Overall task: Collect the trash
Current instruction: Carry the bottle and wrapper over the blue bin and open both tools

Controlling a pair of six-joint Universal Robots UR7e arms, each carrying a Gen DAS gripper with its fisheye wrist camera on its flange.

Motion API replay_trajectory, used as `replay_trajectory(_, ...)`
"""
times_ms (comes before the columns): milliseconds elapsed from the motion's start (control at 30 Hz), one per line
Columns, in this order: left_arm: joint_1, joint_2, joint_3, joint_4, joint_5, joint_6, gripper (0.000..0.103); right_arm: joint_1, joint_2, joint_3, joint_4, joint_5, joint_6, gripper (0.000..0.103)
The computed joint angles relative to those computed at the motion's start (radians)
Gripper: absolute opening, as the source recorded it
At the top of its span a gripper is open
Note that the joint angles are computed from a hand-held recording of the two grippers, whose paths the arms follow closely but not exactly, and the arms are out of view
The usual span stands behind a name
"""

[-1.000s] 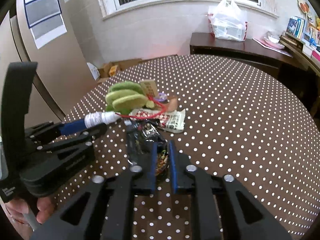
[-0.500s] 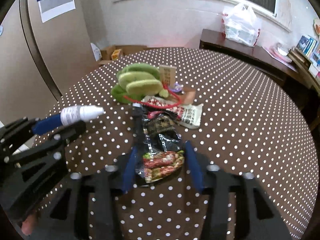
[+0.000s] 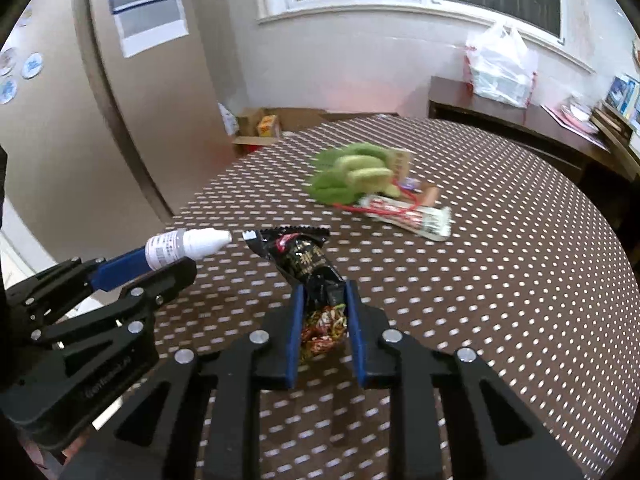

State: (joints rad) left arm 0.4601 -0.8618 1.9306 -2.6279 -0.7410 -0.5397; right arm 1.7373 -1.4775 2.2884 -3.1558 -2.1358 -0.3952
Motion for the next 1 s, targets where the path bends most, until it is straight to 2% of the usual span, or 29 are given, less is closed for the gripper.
replay_trajectory(267, -0.030, -0.215, 0.193, 0.037, 0.038, -0.155, 0.034, 0.141, 0.044, 0.011, 0.017, 0.029, 0.062, 0.021)
replay_trajectory(367, -0.051, -0.325, 0.279, 0.125, 0.094, -0.270, 0.034, 0.196, 0.100, 0.007, 0.020, 0.049, 0.097, 0.021)
replay_trajectory(567, -0.050, -0.525, 0.398, 0.323, 0.124, -0.473, 0.034, 0.288, 0.243, -0.028, 0.025, 0.082, 0.149, 0.021)
replay_trajectory(667, -0.035, -0.625, 0.436, 0.483, 0.138, -0.593, 0.034, 0.318, 0.319, -0.055, 0.037, 0.104, 0.172, 0.021)
replay_trajectory(800, 0.002, -0.696, 0.451, 0.633, 0.148, -0.696, 0.034, 0.343, 0.422, -0.093, 0.026, 0.117, 0.188, 0.021)
replay_trajectory(1000, 0.075, -0.735, 0.471, 0.675, 0.146, -0.718, 0.035, 0.361, 0.582, -0.155, -0.006, 0.115, 0.196, 0.021)
